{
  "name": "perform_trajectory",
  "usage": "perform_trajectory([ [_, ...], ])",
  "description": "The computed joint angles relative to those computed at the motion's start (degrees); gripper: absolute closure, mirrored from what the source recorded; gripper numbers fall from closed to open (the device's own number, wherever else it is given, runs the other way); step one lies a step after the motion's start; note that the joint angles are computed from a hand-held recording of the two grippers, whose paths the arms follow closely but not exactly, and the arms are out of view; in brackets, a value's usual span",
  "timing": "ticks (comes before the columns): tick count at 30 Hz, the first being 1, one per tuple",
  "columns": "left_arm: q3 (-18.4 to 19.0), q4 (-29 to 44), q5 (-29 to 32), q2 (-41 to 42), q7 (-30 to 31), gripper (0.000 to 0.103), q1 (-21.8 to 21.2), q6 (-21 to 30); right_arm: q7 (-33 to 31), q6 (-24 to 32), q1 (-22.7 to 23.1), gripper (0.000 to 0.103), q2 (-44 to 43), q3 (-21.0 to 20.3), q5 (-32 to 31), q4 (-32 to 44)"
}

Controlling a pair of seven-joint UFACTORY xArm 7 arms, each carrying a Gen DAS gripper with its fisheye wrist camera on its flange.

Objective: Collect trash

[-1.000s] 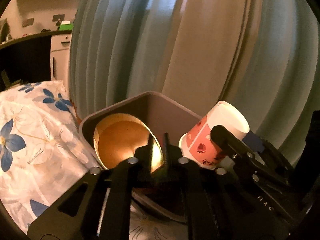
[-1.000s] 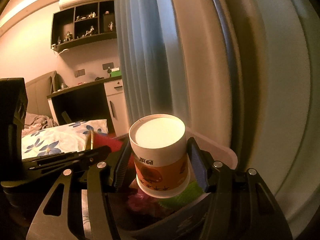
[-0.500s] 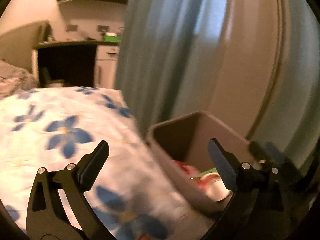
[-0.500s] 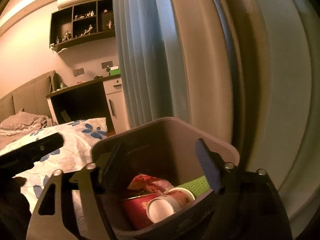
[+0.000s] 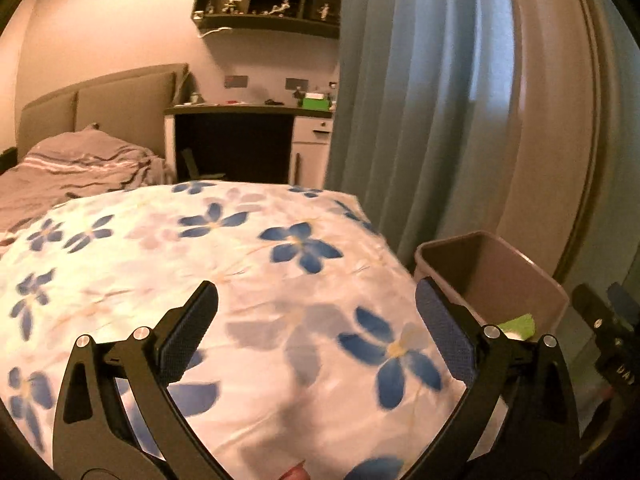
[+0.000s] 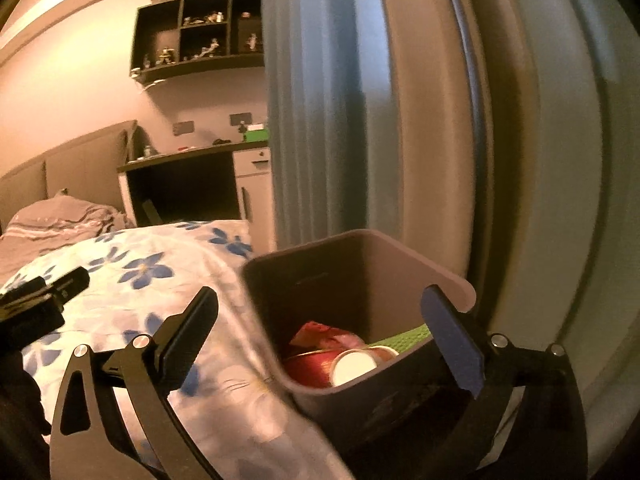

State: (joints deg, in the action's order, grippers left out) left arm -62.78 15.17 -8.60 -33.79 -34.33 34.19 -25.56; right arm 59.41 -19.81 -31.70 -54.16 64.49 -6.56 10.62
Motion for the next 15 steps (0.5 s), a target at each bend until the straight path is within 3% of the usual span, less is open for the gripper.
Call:
perform_trajectory([
  [5, 11.2, -6.9, 1.2, -9.2, -0.3, 0.006, -13.3, 5.5, 1.6, 7.7, 10.1, 0.006, -4.9, -3.9, -0.9, -0.7],
  [15, 24.9, -15.6, 6.5, -27.8, -3.8, 0.006, -31.3, 20.0, 7.2, 22.2, 26.7, 0.006, -13.3, -9.7, -6.5, -1.6],
])
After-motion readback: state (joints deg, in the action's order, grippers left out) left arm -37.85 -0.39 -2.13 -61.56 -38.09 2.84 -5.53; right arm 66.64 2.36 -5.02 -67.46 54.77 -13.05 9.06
